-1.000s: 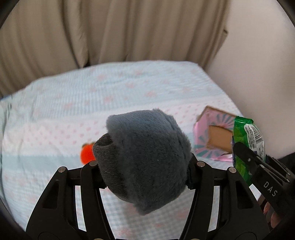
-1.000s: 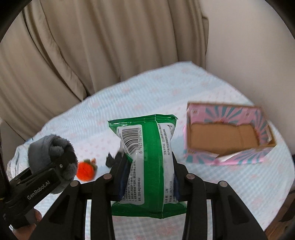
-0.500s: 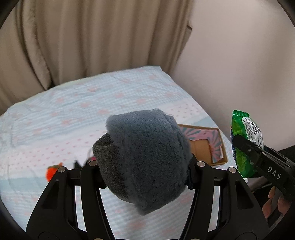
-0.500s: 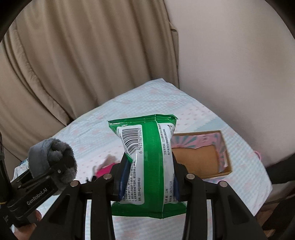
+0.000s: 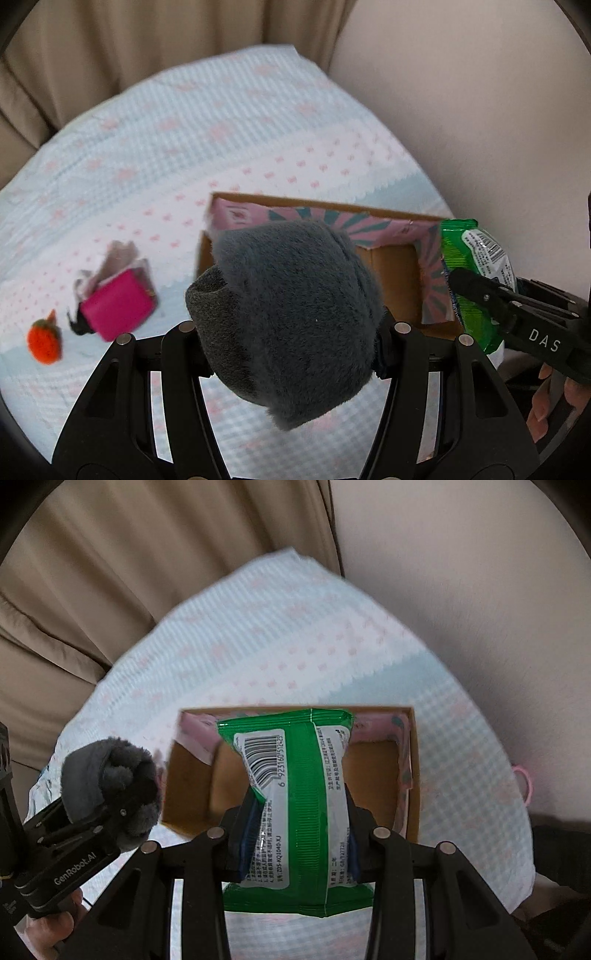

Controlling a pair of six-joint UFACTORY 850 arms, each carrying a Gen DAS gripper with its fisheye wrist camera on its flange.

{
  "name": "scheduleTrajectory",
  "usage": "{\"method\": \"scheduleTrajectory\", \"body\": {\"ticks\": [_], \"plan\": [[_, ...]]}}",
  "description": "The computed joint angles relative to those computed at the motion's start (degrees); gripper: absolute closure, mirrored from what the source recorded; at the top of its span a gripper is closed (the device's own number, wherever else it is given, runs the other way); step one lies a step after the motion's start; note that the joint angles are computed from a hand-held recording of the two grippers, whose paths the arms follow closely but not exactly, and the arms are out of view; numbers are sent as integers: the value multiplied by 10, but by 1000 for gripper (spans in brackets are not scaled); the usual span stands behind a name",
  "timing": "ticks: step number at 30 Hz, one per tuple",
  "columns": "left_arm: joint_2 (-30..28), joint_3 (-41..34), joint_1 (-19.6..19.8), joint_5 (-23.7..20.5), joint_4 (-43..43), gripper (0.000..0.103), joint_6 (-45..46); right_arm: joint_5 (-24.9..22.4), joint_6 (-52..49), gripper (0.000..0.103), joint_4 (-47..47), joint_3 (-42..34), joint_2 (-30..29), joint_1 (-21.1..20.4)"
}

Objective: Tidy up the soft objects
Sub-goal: 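Carry the grey sock and green pack over the box and release both, then lift both tools away from the box toward the remaining items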

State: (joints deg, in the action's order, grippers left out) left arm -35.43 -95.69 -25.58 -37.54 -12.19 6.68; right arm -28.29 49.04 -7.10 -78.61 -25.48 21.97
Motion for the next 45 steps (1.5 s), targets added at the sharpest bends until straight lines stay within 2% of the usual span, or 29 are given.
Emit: {"method": "scheduleTrajectory", "body": {"ticks": [4,8,13,14,15,16,17,18,20,25,31,39,45], "plan": [[-74,-68,-15,-39,45,48,-20,10,-118,67,108,-6,-39,-28],[-123,-105,-24,-68,79,47,-30,8,-236,67,222,-29,-86,-50],[-149,-121,-24,-92,90,47,-15,-1,-291,67,282,-47,-118,-60],[-147,-118,-22,-89,73,43,3,-5,-302,67,292,-53,-125,-62],[-146,-115,-21,-83,66,32,12,-9,-309,67,301,-56,-128,-62],[-143,-111,-22,-77,66,25,18,-13,-318,65,309,-60,-132,-63],[-140,-109,-24,-70,74,8,20,-20,-323,59,311,-65,-136,-63],[-137,-105,-26,-65,83,1,20,-29,-331,53,312,-74,-142,-64],[-131,-97,-26,-58,88,0,32,-37,-325,0,292,-89,-151,-63],[-122,-87,-23,-72,109,0,20,-16,-315,0,277,-76,-141,-62],[-104,-83,-20,-72,96,0,17,9,-302,0,268,-54,-119,-56],[-49,-47,-22,-49,101,0,12,16,-247,0,214,-36,-76,-41],[23,10,-16,-7,77,0,19,30,-106,0,64,-4,-12,-11]]}}
